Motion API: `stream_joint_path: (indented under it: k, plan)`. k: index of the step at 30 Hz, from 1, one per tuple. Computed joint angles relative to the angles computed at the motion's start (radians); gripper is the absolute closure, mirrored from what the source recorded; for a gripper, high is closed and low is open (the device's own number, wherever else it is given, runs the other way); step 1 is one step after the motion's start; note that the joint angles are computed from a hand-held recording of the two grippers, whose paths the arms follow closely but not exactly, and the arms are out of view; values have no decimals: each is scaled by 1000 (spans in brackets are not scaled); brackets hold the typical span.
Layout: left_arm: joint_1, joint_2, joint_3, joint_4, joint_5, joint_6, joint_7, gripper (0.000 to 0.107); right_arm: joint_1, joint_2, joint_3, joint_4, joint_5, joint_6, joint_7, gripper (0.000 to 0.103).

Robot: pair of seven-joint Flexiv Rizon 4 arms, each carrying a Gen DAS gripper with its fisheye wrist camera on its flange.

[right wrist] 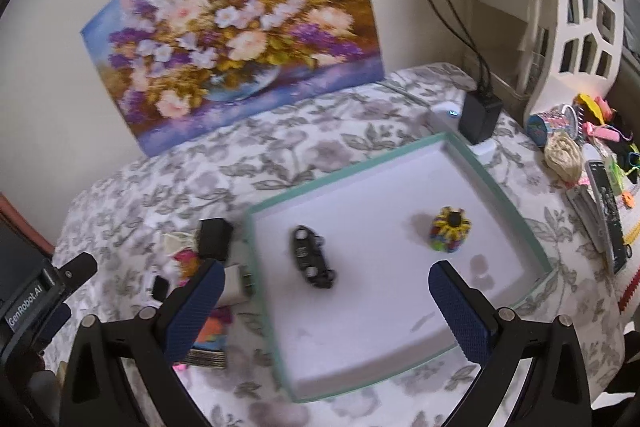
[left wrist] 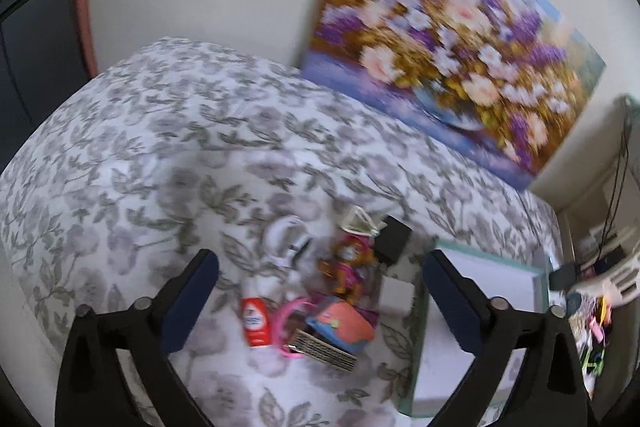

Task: Organize rigid objects
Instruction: 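Withdraw both tools from the tray back toward the remaining items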

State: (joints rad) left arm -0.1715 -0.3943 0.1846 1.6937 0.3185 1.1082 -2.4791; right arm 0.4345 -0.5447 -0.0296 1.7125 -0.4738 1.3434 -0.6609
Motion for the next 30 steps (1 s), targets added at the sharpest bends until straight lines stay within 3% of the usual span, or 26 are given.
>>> stream_joint_path:
  k: [4,8,14,21,30]
  plan:
    - [28,37,-4,52,-29,7,7,4,28,-5,-7,-3,-27,31,-13,0]
    - [46,55,-6,73,-40,-43,22,4,29,-24,32,-30,-16,32,-62,0]
    - [91,65,-22,124,-92,-67,29,4,-4,-85,159,-116,85,-62,-197,0]
    - [135,13,-51,127,-177,-112,82,4,-23,-154,247,-203,232,-177,-328,0]
    - [160,-35,-47,148,-279,-118,119,4,-15,-217,286,-289,378,-296,-421,1]
